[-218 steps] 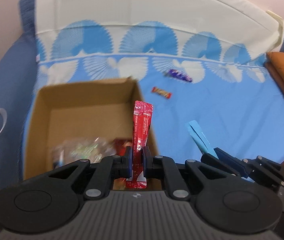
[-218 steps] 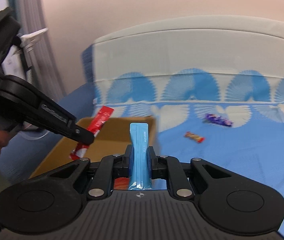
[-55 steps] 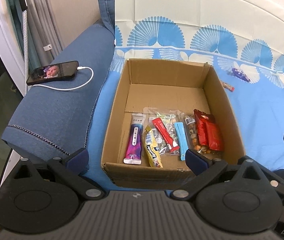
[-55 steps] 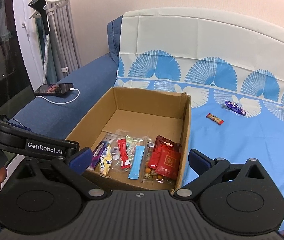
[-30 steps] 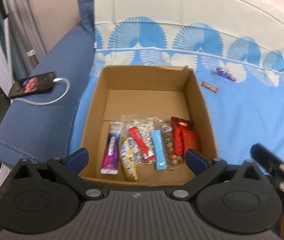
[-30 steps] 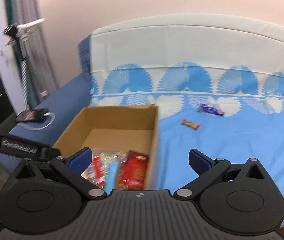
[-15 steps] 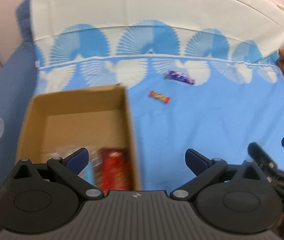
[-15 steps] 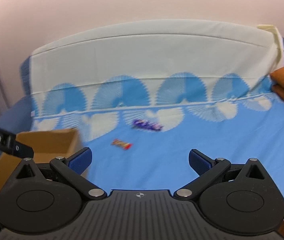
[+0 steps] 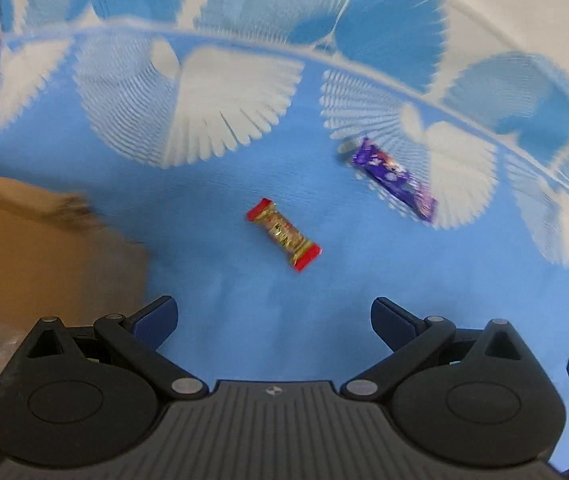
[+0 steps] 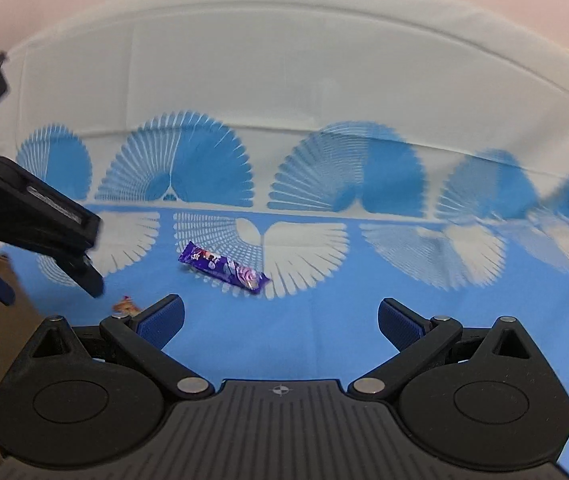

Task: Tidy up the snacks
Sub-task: 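Grasp the small red-gold candy with left tool while right tool grasps the purple candy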

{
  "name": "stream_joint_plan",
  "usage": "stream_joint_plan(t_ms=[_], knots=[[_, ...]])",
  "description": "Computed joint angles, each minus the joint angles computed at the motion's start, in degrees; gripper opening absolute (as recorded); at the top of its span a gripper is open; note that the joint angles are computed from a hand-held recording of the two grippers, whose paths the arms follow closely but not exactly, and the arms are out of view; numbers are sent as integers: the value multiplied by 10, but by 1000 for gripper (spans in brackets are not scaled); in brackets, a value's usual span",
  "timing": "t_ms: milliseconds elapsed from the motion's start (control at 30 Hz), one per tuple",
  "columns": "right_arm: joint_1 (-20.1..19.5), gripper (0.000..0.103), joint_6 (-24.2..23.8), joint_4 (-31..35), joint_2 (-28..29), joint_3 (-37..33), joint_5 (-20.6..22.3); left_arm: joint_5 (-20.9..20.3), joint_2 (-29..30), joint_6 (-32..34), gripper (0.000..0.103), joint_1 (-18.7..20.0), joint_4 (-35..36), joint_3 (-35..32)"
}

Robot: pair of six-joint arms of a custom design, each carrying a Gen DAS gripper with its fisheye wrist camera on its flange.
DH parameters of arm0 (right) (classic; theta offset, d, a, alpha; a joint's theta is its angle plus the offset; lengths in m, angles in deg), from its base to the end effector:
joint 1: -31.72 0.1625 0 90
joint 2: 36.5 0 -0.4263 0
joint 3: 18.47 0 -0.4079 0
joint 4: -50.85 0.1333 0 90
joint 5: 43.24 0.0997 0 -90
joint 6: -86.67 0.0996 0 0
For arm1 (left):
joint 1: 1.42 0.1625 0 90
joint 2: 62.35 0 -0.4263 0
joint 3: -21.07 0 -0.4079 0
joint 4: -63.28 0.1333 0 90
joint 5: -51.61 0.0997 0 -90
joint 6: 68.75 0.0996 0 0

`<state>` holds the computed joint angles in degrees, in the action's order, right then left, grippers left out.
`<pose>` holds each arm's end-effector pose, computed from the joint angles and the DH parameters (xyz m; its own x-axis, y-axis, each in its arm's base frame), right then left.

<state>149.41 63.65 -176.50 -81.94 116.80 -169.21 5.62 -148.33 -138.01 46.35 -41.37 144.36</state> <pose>0.2647 -0.3434 0.0774 -0.7221 -0.2269 0.6535 -0.6478 0.5533 -0.5237 -0.1315 -0.4461 0.2360 -0.7049 -0.3976 -0.5873 -0.1101 0.8794 -0.4632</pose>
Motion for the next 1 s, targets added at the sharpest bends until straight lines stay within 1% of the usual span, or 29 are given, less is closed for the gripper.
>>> stream_joint_plan(t_ms=[33,100,167,233,267,333,367,400,433,467,533,633,667,733,767,800,833,867,900,933,1000], knots=[[-16,103,-9,18,6,-15,14,-5,14,29,103,23,-32,-4],[-51,103,-30,49,22,-46,42,4,45,47,103,56,-56,-16],[-75,103,-53,70,38,-71,70,19,67,57,103,79,-83,-21],[-95,103,-71,85,60,-100,86,19,88,85,103,100,-114,-31],[-102,103,-78,95,70,-116,92,15,98,104,103,111,-131,-37],[-107,103,-93,110,96,-150,82,2,111,142,103,126,-169,-40],[-107,103,-106,115,108,-164,76,-9,117,159,103,136,-179,-44],[-109,103,-126,119,119,-178,79,-15,121,165,103,142,-180,-47],[-112,103,-143,122,128,-190,85,-17,124,167,103,148,-178,-48],[-114,103,-154,126,135,-200,89,-10,125,168,103,150,-179,-45],[-117,103,-166,147,146,-221,96,14,122,152,103,146,-173,-39],[-119,103,-176,168,171,-254,85,10,114,169,103,153,-183,-35],[-124,103,-176,150,176,-253,102,11,112,169,103,154,-184,-33],[-127,102,-173,140,183,-257,112,11,109,164,103,154,-180,-34],[-127,101,-174,134,185,-257,113,14,107,149,101,152,-161,-37],[-128,84,-177,132,182,-251,122,24,102,119,88,147,-132,-39],[-133,54,-185,134,175,-238,150,41,95,92,81,139,-116,-33],[-133,40,-195,125,174,-230,159,37,83,83,60,135,-123,-25],[-126,26,-206,116,176,-224,149,30,73,78,34,133,-124,-20],[-122,26,-210,109,178,-222,138,17,63,82,21,134,-128,-17],[-116,26,-192,101,175,-207,128,-12,45,95,20,138,-144,-10]])
